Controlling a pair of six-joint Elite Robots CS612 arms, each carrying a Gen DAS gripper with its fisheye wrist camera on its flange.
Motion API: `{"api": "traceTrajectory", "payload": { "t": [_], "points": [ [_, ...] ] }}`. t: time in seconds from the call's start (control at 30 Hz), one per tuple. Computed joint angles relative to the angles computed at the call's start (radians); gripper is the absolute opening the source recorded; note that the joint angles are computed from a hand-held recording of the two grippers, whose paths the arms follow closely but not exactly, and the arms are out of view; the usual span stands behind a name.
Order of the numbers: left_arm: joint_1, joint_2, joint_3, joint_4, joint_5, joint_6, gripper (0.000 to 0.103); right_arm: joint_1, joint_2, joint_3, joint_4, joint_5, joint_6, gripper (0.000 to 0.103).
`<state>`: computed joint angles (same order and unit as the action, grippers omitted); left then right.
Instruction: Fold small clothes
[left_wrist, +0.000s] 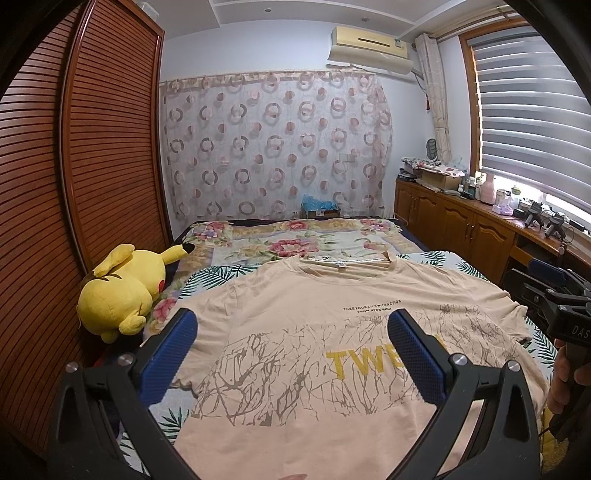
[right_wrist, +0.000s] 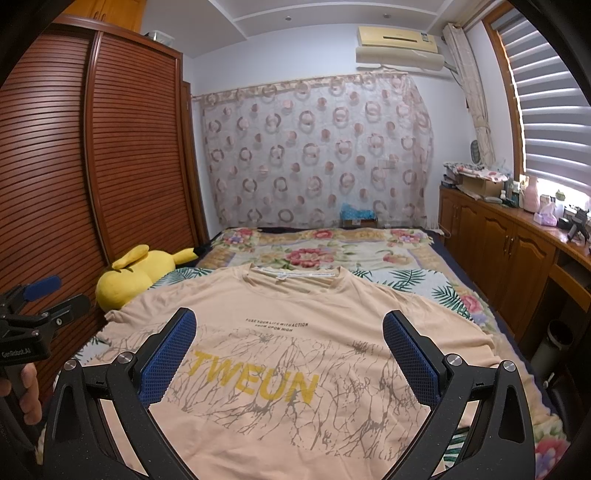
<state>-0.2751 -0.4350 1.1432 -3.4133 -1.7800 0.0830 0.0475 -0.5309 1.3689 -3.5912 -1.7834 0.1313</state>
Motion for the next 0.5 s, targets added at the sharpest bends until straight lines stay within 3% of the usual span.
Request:
{"api": "traceTrajectory", "payload": {
  "t": [0.5],
  "points": [
    [-0.001, 0.001, 0.004, -0.004, 0.002, 0.001, 0.103, 0.000, 0.001, -0.003, 0.006, 0.002, 0.001, 0.103]
  ]
}}
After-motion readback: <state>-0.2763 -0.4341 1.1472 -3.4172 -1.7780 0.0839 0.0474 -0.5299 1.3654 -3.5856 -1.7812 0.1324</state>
